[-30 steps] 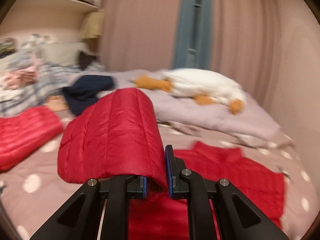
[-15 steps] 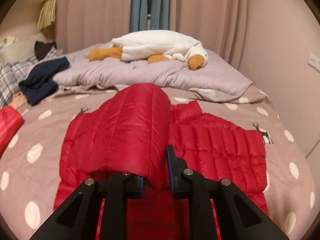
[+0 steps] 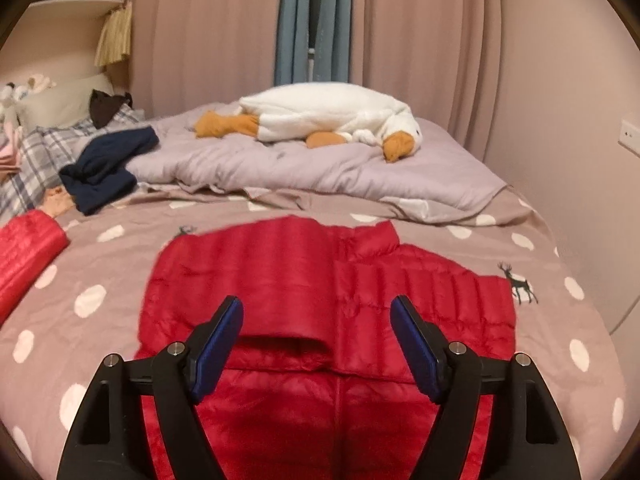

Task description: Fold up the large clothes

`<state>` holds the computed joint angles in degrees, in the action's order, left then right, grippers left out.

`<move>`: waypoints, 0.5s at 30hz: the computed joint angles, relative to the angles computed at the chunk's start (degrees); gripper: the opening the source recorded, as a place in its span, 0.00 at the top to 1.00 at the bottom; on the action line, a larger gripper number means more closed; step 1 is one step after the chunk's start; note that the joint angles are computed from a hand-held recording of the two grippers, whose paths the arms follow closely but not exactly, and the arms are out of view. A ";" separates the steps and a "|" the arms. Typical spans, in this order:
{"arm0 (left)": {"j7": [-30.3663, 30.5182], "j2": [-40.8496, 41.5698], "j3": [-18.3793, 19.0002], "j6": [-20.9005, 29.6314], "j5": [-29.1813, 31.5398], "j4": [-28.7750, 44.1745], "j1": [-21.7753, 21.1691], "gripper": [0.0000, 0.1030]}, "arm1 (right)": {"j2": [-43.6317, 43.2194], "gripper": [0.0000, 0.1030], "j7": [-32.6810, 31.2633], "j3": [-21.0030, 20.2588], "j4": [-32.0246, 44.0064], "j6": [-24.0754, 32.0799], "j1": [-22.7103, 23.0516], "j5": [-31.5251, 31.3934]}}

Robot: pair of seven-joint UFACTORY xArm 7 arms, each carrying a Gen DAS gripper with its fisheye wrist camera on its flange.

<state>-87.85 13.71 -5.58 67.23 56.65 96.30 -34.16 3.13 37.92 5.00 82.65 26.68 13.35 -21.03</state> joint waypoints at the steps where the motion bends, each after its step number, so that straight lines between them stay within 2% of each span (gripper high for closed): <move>1: 0.31 0.10 -0.07 0.91 0.32 0.50 -0.35 0.27 | -0.14 0.39 0.05 0.00 -0.16 0.01 0.03 -0.14; 5: -1.03 -1.75 -0.44 0.96 0.91 -0.80 -0.60 0.27 | -0.30 0.38 -0.22 0.05 -0.34 0.19 -0.04 0.09; 10: -4.65 -3.94 -1.21 6.08 3.93 -2.77 -0.67 0.27 | 0.06 0.38 -1.01 0.30 -0.15 0.37 0.14 0.98; 15: -8.12 -9.46 -2.77 6.26 3.80 -9.06 2.34 0.27 | 1.08 0.36 -3.07 0.96 0.52 -0.18 1.17 2.38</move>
